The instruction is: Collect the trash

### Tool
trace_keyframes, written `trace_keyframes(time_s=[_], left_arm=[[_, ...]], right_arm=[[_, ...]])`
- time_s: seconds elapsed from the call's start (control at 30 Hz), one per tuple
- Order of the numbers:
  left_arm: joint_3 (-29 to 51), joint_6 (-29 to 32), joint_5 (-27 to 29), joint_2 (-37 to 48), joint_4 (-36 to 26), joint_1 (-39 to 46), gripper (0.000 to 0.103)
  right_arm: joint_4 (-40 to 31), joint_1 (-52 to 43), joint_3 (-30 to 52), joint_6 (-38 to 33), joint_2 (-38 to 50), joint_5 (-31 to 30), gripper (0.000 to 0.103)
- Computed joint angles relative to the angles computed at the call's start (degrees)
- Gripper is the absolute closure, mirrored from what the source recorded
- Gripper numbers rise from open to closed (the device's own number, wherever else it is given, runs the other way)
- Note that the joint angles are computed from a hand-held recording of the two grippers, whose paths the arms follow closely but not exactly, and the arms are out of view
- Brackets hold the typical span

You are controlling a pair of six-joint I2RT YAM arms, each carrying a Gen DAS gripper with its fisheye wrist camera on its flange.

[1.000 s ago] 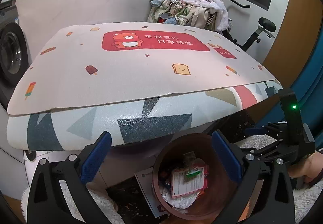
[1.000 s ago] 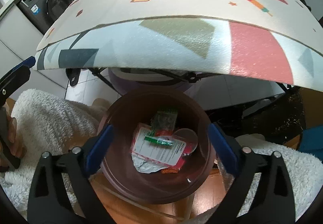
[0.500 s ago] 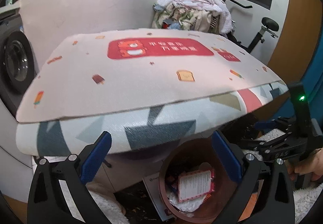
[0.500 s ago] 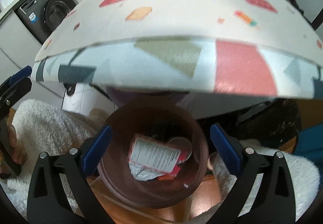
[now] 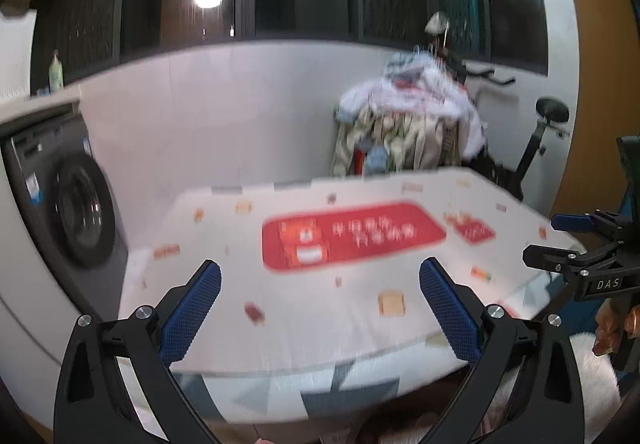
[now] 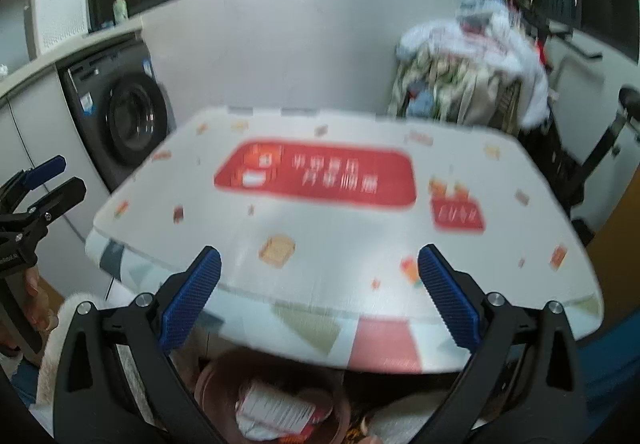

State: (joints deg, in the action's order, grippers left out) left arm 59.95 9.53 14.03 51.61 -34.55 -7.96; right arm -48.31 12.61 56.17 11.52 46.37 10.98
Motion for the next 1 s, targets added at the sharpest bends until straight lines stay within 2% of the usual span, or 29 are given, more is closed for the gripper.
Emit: trace_keyframes(time_s=[0.1, 0.27, 0.37, 0.43, 1.0], left_arm=[[4.2, -0.4, -4.9, 0.4, -1.2, -2.2, 0.006], [9.2, -1.4, -3.7, 1.8, -5.6, -1.9, 0.006], [11.0, -2.3, -3.0, 2.6, -8.2, -2.0, 0.006], [11.3, -2.2, -3.0, 2.8, -8.9, -2.2, 0.006], [9.9, -1.4, -5.9, 2.0, -8.4, -5.2, 0.006]], right_arm=[[-1.0, -0.4, 3.9, -1.4, -0.2, 0.3, 0.006], [-2.0, -1.1, 7.1, -2.5, -1.1, -0.3, 0.006], [-3.0, 0.8, 7.5, -1.9, -1.8, 1.4, 0.006], [-3.5, 3.1, 7.7, -0.7, -1.8, 3.5, 0.006], [-3.5, 2.7, 6.6, 0.0, -2.9, 4.2, 0.006]])
